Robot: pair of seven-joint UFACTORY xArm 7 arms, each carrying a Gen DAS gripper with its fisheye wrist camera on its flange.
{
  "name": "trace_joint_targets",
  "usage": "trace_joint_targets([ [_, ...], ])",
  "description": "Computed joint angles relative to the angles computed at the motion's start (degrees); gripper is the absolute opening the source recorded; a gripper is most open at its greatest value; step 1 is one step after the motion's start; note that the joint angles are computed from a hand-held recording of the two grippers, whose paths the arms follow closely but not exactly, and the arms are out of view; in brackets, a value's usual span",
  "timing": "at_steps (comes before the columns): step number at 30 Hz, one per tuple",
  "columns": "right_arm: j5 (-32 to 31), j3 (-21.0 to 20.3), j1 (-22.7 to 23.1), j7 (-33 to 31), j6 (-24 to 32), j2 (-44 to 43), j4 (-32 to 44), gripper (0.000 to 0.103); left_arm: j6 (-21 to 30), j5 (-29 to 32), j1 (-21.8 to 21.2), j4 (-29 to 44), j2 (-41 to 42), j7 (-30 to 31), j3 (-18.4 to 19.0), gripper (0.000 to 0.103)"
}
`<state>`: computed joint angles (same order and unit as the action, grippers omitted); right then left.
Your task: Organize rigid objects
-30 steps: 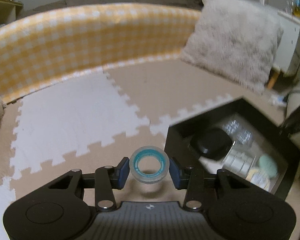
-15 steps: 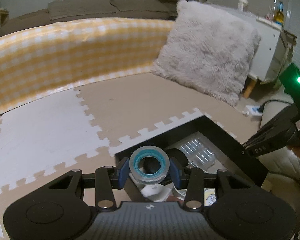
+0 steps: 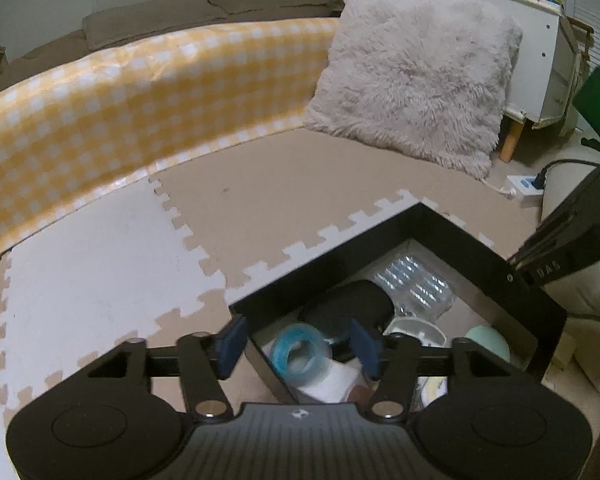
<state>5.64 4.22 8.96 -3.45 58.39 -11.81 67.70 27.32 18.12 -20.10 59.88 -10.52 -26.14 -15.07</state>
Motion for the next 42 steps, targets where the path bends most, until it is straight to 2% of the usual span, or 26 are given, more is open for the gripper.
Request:
trace_joint_targets([
  [12,0.0,-0.1,0.0,0.0,0.0,0.0,0.0,0.004,5.0,-4.8,-0.9,0.7,-0.8,0.1,0.3,0.075],
  [20,0.0,-0.1,0.0,-0.1,0.0,0.0,0.0,0.004,8.3,-8.5,-1.8,1.9,-1.0,-1.8,0.3,0.095],
  [25,0.0,0.0,0.0,0.0,0.0,-0.1,-0.1,0.004,9.8,-9.1,-2.1,2.3,-1.5,-4.6,-0.1,0.103],
  [35,-0.3,0.0,0.0,0.1,-0.2,-0.5,-0.1,0.004,11.4,-8.8,-2.1,2.1,-3.2,-9.2,-0.9,0.103],
  [36,-0.6,0.1,-0.1,0.4,-0.4,-0.6,-0.2,0.005,11.4,-9.0,-2.2,2.0,-3.5,-9.4,-0.9,0.103],
  [38,-1.3,0.3,-0.1,0.6,-0.6,-0.9,-0.2,0.017,11.8,-8.9,-2.2,2.1,-3.9,-10.2,-1.1,0.103],
  [42,-1.7,0.5,0.1,1.1,-1.2,-2.2,-0.3,0.027,13.2,-7.3,-1.7,2.6,-4.9,-12.9,-1.9,0.103],
])
